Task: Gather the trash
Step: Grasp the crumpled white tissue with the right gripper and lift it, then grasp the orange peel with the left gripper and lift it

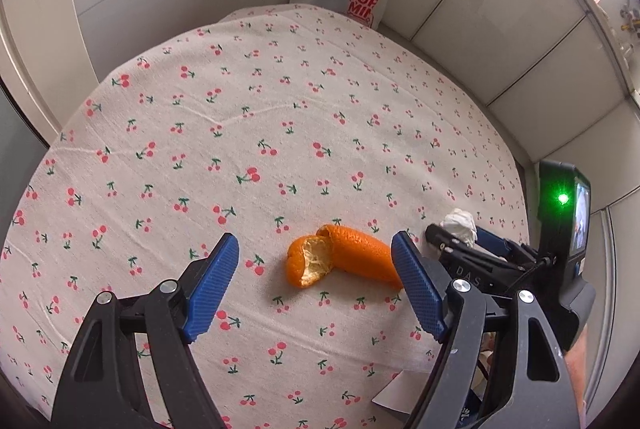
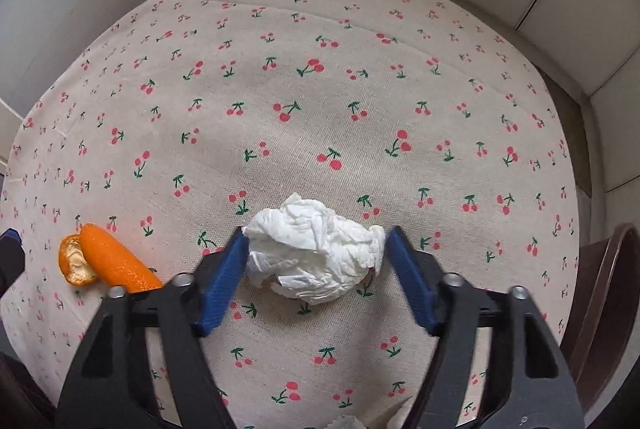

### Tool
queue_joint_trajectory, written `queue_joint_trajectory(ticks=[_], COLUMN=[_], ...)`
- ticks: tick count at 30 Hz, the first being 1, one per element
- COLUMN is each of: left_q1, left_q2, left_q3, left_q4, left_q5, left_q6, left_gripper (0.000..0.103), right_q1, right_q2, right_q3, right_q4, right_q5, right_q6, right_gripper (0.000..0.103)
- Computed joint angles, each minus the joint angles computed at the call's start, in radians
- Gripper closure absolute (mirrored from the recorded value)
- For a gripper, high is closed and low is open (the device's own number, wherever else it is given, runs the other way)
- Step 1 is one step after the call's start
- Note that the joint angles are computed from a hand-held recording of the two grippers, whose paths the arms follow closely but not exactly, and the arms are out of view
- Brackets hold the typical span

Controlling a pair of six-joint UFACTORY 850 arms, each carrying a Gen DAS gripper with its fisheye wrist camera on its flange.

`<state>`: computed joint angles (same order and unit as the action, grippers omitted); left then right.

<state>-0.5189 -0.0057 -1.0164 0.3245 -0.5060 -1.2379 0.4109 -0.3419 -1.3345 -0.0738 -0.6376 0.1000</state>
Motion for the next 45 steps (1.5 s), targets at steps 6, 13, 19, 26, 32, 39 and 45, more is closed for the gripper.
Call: queue_joint_trajectory(ticks=[6, 13, 19, 26, 32, 39, 45], left_q1=[0.005, -0.035, -0.017, -0.025, -0.012, -0.043, -0.055], left_q2=[0.004, -0.012, 0.003, -0.058, -0.162, -0.283, -0.257], left_q3=[0.010, 0.006, 0.019, -0.023, -0.110, -0.244, -0.205], left_q4=[-0.112, -0.158, -0.216, -0.175, -0.198, 0.006, 0.111], left_q5=[0.024, 0.031, 0.049, -0.020, -0.065, -0.207, -0.188], left_q6=[0.052, 0.082, 0.075, 0.012, -0.044, -0.098, -0.050], left_gripper=[0.026, 0.024, 0.024, 0.024, 0.017, 0.019, 0.046], right_q1=[0.019, 0.070, 0.021, -0.008, -0.020, -0.054, -0.062], right_q2=[0.043, 0.146, 0.220, 0.294, 0.410, 0.532, 0.563], right_q3=[0.039, 0.098, 0.125, 0.169, 0.215, 0.284, 0.305], right_q4=[0.001, -0.224, -0.312, -0.447, -0.486, -0.412, -0.386], right_q5=[0.036, 0.072, 0.103, 0.151, 0.174, 0.207, 0.221], right_q6=[-0.021, 0.188, 0.317, 0.461, 0.558, 0.555, 0.533], right_gripper=[0.074, 0.074, 0.074, 0.074, 0.073, 0.073, 0.072])
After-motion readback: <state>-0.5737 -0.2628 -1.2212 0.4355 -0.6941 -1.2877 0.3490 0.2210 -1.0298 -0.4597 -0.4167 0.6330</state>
